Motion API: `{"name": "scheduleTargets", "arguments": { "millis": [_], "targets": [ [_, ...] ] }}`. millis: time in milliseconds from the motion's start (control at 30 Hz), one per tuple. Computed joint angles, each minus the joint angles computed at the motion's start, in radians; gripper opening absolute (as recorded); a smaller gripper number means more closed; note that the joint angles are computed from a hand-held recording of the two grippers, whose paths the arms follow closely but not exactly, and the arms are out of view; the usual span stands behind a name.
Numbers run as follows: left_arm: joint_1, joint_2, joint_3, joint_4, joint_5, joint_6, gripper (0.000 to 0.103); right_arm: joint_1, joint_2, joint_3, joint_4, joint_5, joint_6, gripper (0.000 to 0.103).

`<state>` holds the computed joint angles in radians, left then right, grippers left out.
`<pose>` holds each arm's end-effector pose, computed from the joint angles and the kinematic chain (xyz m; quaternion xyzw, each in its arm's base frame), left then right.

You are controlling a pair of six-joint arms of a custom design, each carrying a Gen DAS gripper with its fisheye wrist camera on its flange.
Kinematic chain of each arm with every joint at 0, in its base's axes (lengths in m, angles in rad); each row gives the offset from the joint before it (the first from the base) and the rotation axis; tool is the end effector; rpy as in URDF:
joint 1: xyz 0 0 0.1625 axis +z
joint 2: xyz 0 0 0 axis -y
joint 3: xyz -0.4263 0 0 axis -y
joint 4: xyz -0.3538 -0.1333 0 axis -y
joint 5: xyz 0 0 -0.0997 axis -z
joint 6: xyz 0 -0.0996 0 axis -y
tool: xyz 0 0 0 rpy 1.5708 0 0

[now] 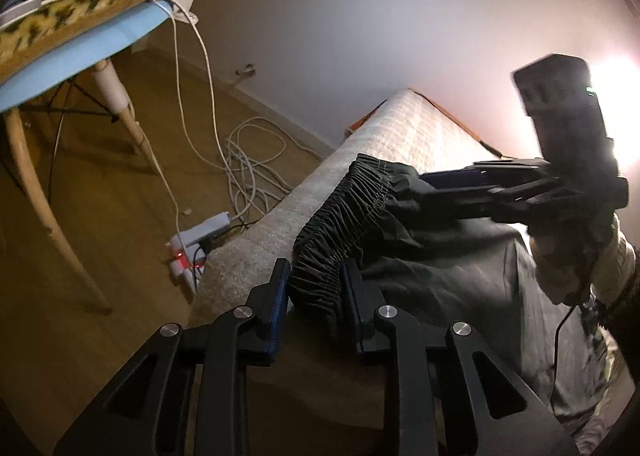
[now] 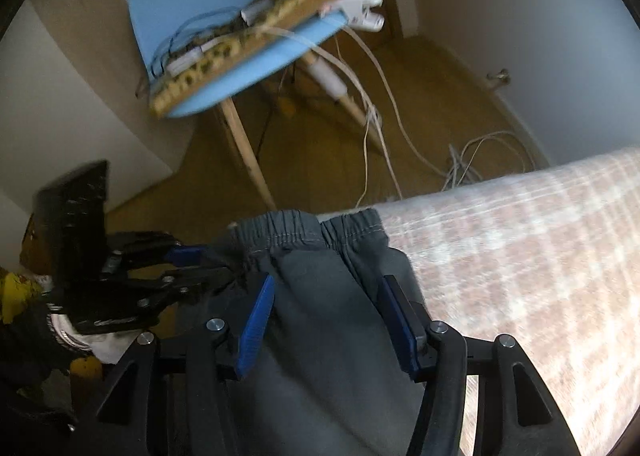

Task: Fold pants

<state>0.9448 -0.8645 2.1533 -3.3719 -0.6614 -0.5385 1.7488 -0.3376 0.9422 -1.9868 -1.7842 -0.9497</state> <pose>-0.1166 -0.5229 0.1425 -0.0732 0.8731 -0.4237 0.2297 0.2473 -0.7409 -0.0117 0.5375 -0.8313 -0.1266 0.0630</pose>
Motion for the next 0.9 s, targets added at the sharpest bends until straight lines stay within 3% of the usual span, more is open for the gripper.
{"name": "scheduleTargets", "arguments": {
  "millis": [33, 67, 267, 467, 567, 633, 733, 833, 900],
  "targets": [
    [0.001, 0.003, -0.002, -0.006, 0.001, 0.006, 0.024, 0.001, 0.004, 0.004, -0.001, -0.01, -0.002, 0.036],
    [0.0, 0.005, -0.003, -0.01, 0.003, 0.011, 0.023, 0.001, 0.001, 0.017, -0.002, -0.02, -0.003, 0.029],
    [-0.022, 0.013, -0.009, -0.021, 0.039, 0.042, 0.022, 0.012, -0.075, 0.165, -0.155, -0.028, -0.068, 0.0],
    [-0.028, 0.025, -0.055, -0.03, 0.048, 0.117, 0.022, 0.023, -0.118, 0.215, -0.263, -0.029, -0.109, 0.0],
    [0.002, 0.022, -0.1, 0.043, -0.01, 0.127, 0.023, 0.023, -0.101, 0.186, -0.283, -0.056, -0.094, 0.0],
    [0.017, 0.015, -0.115, 0.085, -0.032, 0.105, 0.027, 0.024, -0.075, 0.163, -0.319, -0.091, -0.079, 0.0],
    [0.015, -0.01, -0.082, 0.044, -0.023, 0.065, 0.054, 0.029, -0.023, 0.129, -0.363, -0.155, -0.075, 0.0],
    [0.013, -0.054, -0.025, 0.011, -0.012, 0.006, 0.057, 0.026, 0.005, 0.121, -0.391, -0.185, -0.084, 0.0],
    [0.031, -0.093, 0.014, -0.002, -0.076, -0.059, 0.057, 0.026, 0.016, 0.123, -0.405, -0.196, -0.077, 0.0]
  ]
}}
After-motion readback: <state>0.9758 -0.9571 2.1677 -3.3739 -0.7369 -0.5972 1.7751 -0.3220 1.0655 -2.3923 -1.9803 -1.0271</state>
